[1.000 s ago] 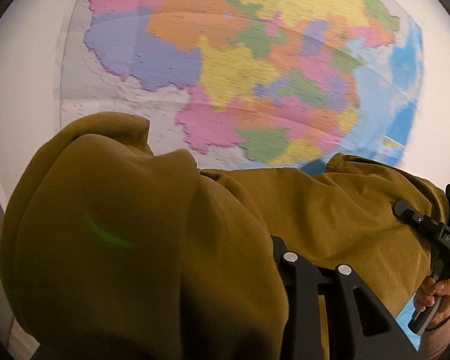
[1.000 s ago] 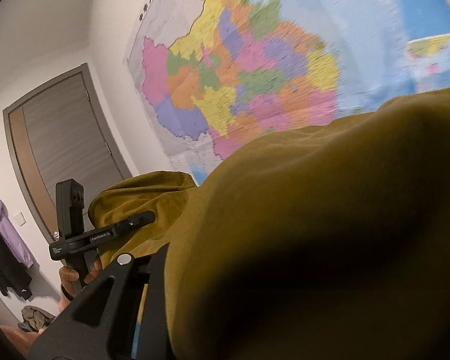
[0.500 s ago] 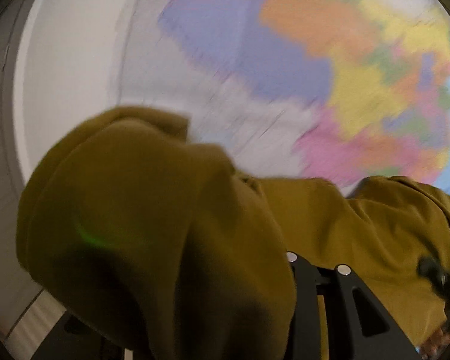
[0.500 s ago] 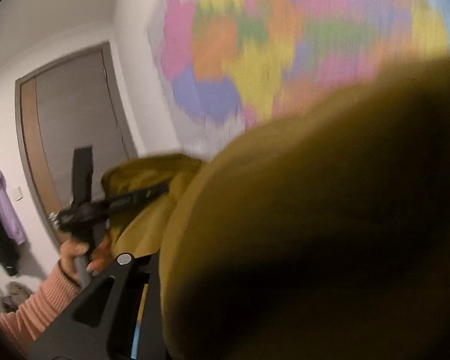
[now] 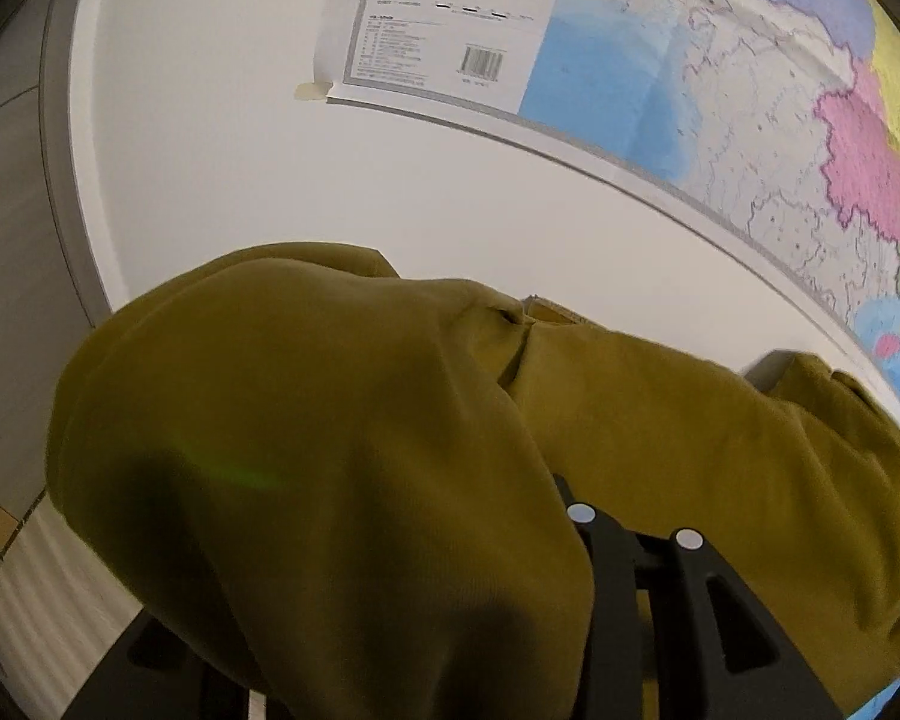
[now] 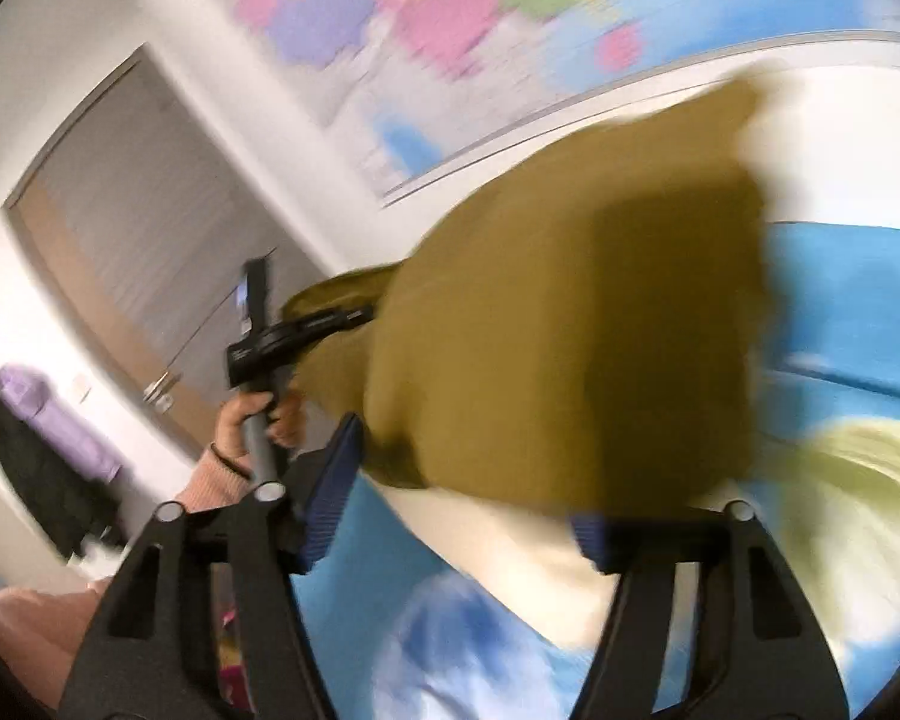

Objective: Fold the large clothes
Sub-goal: 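Lower the jacket onto the cream cloth stack and open both tools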

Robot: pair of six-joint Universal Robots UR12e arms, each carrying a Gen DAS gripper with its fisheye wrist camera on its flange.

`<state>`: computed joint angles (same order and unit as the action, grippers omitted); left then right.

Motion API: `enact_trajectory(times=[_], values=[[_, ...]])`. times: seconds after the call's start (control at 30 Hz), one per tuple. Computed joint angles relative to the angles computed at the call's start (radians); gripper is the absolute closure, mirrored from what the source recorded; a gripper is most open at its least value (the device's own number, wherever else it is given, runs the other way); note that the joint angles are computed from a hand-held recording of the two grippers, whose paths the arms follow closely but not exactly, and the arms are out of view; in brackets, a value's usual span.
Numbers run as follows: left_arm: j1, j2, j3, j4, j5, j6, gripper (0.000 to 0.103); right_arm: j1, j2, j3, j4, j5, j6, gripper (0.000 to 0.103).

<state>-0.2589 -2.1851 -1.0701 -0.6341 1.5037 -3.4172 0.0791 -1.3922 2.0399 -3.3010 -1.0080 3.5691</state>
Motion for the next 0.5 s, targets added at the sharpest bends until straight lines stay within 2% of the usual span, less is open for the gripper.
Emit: enact_trajectory(times=[0.03, 0.07, 0.1, 0.13, 0.17, 0.23, 0.27, 0.3, 0.33, 0.4, 0.43, 0.5], values=[[0.006, 0.001, 0.001, 0.006, -0.011, -0.009, 0.073, -0.012, -0.018, 0.023, -0.022, -0.026, 0.029, 0.047], [0.009, -0.001, 0.006, 0.01, -0.02, -0.018, 0.073, -0.017, -0.02, 0.02, -0.031, -0.052, 0.042, 0.047], [0.007, -0.003, 0.007, 0.014, -0.011, -0.028, 0.073, -0.014, -0.035, 0.03, -0.032, -0.119, 0.018, 0.04], [0.005, -0.006, 0.012, 0.005, 0.007, -0.035, 0.072, -0.014, -0.04, 0.031, -0.025, -0.145, -0.003, 0.039], [0.002, -0.012, 0.021, -0.011, 0.019, -0.027, 0.071, -0.021, -0.035, 0.027, -0.023, -0.129, 0.008, 0.042], [-0.007, -0.011, 0.015, -0.025, 0.062, -0.014, 0.067, -0.024, -0.013, 0.015, -0.009, -0.054, 0.018, 0.087], [-0.008, -0.011, 0.012, -0.023, 0.074, -0.013, 0.064, -0.017, -0.01, 0.007, 0.051, -0.05, -0.018, 0.09], [-0.01, -0.004, -0.001, -0.014, 0.086, -0.008, 0.061, 0.0, -0.008, -0.001, 0.114, -0.078, -0.064, 0.09], [-0.012, 0.003, -0.013, -0.01, 0.094, -0.007, 0.058, -0.006, -0.023, 0.002, 0.163, -0.079, -0.108, 0.091], [-0.015, 0.02, -0.033, -0.016, 0.116, -0.008, 0.043, -0.003, -0.016, -0.001, 0.169, -0.084, -0.114, 0.091], [-0.015, 0.025, -0.039, -0.023, 0.118, -0.008, 0.039, -0.009, -0.02, 0.005, 0.164, -0.075, -0.103, 0.091], [-0.025, 0.047, -0.073, 0.007, 0.176, -0.012, 0.032, -0.007, -0.026, -0.006, 0.177, -0.093, -0.104, 0.09]])
